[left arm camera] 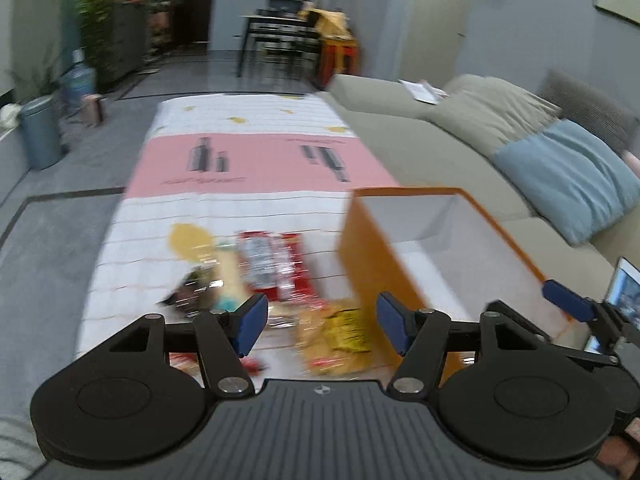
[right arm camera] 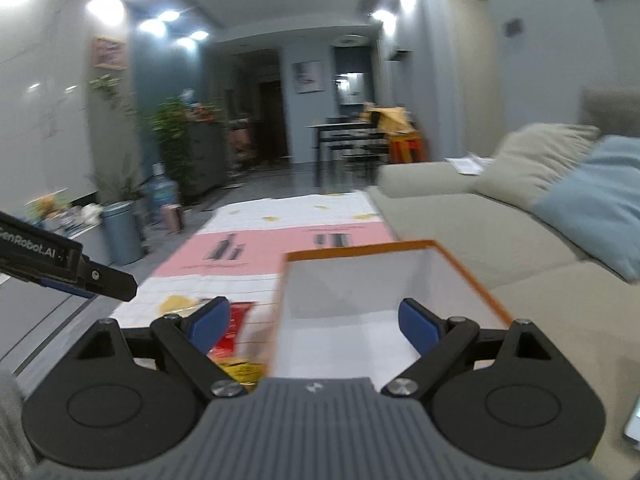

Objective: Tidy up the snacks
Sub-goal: 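Move both tools back over the remaining snacks on the table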

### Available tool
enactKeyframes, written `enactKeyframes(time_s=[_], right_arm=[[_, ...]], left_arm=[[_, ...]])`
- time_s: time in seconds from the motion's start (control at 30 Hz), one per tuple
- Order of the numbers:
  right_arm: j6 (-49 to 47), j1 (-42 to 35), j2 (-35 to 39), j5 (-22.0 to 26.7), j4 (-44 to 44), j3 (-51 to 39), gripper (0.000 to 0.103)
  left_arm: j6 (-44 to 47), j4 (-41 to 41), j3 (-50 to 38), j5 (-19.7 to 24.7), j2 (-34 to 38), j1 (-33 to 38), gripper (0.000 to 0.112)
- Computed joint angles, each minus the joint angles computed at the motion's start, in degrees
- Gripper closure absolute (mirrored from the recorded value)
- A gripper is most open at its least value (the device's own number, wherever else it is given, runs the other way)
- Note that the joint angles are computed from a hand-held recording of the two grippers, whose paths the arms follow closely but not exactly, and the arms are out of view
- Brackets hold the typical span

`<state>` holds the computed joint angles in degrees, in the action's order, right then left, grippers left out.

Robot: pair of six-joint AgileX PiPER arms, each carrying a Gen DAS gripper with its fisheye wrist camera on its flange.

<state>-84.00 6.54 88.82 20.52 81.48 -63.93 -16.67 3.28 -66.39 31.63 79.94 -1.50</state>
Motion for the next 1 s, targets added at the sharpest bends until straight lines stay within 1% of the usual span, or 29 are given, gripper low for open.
enactKeyframes(time_s=[0.1, 0.17, 0.2, 0.23, 0.27, 0.3, 0.37, 0.43, 0.47, 0.53, 0.6, 0.63, 0.73, 0.8, 0.87, 0.9, 0.93, 0.97, 1.0], right_arm=[[-0.6, 2.8, -0.3, 2.1, -2.3, 0.3, 0.015], [0.1, 5.6, -0.3, 2.6, -4.4, 0.4, 0.020], [1.9, 7.1, 0.0, 3.0, -6.3, 0.1, 0.021], [3.7, 8.2, 0.3, 3.5, -7.9, -0.2, 0.022], [5.6, 9.5, 0.6, 4.1, -9.3, -0.2, 0.022], [8.6, 10.9, 1.3, 4.3, -11.5, -0.9, 0.022], [13.4, 13.5, 2.3, 4.7, -15.8, -1.7, 0.022], [18.8, 16.9, 3.4, 3.5, -20.9, -2.2, 0.022], [22.7, 18.5, 4.5, 3.0, -24.9, -3.2, 0.022], [28.6, 20.4, 6.4, 3.0, -30.9, -4.8, 0.028], [38.0, 22.3, 9.0, 3.5, -39.6, -7.2, 0.028], [41.3, 22.9, 10.2, 3.8, -42.4, -8.0, 0.028], [46.5, 24.3, 13.4, 3.6, -47.4, -10.6, 0.028], [47.1, 25.8, 15.7, 1.9, -49.7, -12.2, 0.028], [43.1, 26.5, 17.7, 1.0, -49.8, -13.6, 0.031], [41.8, 26.7, 19.0, 1.8, -50.8, -15.1, 0.035], [40.5, 26.7, 20.6, 3.4, -52.0, -17.3, 0.036], [41.4, 27.0, 22.0, 4.5, -55.1, -19.3, 0.037], [42.9, 27.5, 23.1, 4.1, -58.7, -20.4, 0.039]], left_arm=[[2.7, -2.2, 2.0, 0.4, -0.7, 4.9, 0.039], [7.4, -7.0, 3.0, 0.5, -0.3, 8.5, 0.039], [8.1, -7.1, 3.9, -0.4, -0.4, 9.3, 0.039], [7.2, -4.9, 5.4, -2.5, -0.5, 9.4, 0.039], [4.1, -0.3, 6.5, -3.7, -0.6, 8.9, 0.039], [0.4, 5.0, 6.8, -3.6, -0.1, 8.2, 0.039], [-3.7, 12.3, 7.5, -2.9, 0.6, 7.4, 0.039], [-5.2, 15.5, 8.0, -2.8, 1.2, 7.5, 0.039], [-5.6, 16.5, 7.9, -2.4, 1.6, 7.6, 0.039], [-4.4, 16.4, 7.9, -2.1, 2.3, 8.7, 0.039], [-2.0, 13.6, 6.8, -0.9, 3.6, 10.2, 0.039], [0.8, 10.2, 5.9, 0.0, 4.4, 11.6, 0.039], [8.3, 1.6, 4.0, 3.0, 7.0, 15.3, 0.039], [12.5, -1.3, 2.8, 5.3, 8.7, 16.4, 0.039], [13.5, -1.0, 2.9, 6.0, 9.1, 16.2, 0.039], [14.3, -1.7, 3.1, 6.0, 8.9, 16.4, 0.039], [15.6, -3.0, 3.4, 5.9, 8.7, 16.8, 0.039], [17.0, -4.6, 3.5, 5.9, 8.5, 17.4, 0.038], [18.2, -6.0, 3.2, 6.0, 8.8, 18.0, 0.037]])
